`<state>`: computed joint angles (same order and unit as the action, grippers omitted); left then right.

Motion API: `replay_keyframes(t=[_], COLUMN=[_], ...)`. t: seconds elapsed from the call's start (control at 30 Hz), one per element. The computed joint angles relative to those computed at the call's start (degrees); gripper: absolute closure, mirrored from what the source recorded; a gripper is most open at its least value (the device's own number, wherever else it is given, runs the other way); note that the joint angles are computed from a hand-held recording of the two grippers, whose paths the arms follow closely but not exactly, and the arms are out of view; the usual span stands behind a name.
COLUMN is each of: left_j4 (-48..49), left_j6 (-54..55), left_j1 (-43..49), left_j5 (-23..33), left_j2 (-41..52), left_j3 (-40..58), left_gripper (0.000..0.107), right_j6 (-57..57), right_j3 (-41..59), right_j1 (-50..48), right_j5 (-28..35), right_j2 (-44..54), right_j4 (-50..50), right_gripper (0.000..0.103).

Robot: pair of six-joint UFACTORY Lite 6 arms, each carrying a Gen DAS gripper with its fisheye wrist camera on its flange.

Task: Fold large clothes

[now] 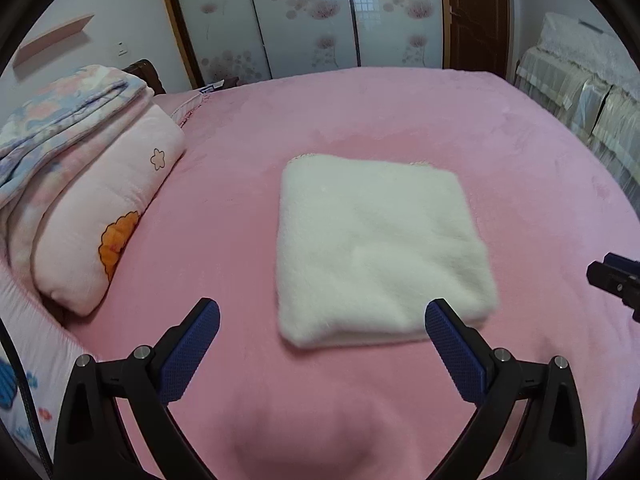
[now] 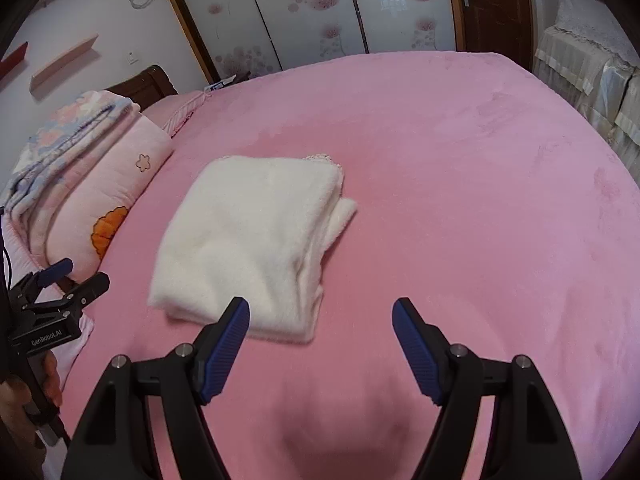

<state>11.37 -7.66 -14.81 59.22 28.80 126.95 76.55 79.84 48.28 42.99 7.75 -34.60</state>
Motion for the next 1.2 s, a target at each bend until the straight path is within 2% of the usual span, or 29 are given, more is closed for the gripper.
replay_keyframes(t=[0.13,0.23,0.43,0.53,0.73,0.93,1.03,1.2], left_j4=[6.08,13.87,17.56,20.63,27.40,31.78,32.90,30.92], left_j6=[-9.89,-19.52,-33.83,-41.26,-56.19,-70.23,-77.84,-86.20], left_j1=[-7.39,-16.11,-31.35,-39.04,-56.85,-74.97,-83.80,-91.05], left_j5=[-0.39,2.43,13.67,16.84,26.55,36.30,40.56,41.76], left_j2=[-15.74,-24.31,-32.43,-35.51,-37.34,-37.14,-35.81,-34.01], left_j3=[-15.41,-22.62,-25.68,-28.74,-31.45,-31.70,-31.87,-32.46], left_gripper=[0.004,0.004,0.004,0.004,0.004,0.004,0.004,0.004], right_j6=[7.71,12.77,25.18,32.00,45.03,52.89,58.01,66.14], right_j3=[-4.62,-5.60,-8.31,-9.63,-9.87,-4.28,-2.36,-1.36], right_j1=[8.16,15.05,32.98,42.52,58.95,70.57,75.44,81.26], right_j5=[7.05,14.18,30.14,37.63,49.96,60.33,63.14,63.87], right_j2=[-9.13,-13.23,-19.43,-20.47,-20.13,-13.53,-10.02,-6.41], right_j4=[-3.45,-6.06,-9.99,-10.93,-8.78,-4.80,-3.18,-0.59], right_gripper=[0.029,0.029,0.029,0.028,0.028,0.028,0.028,0.028])
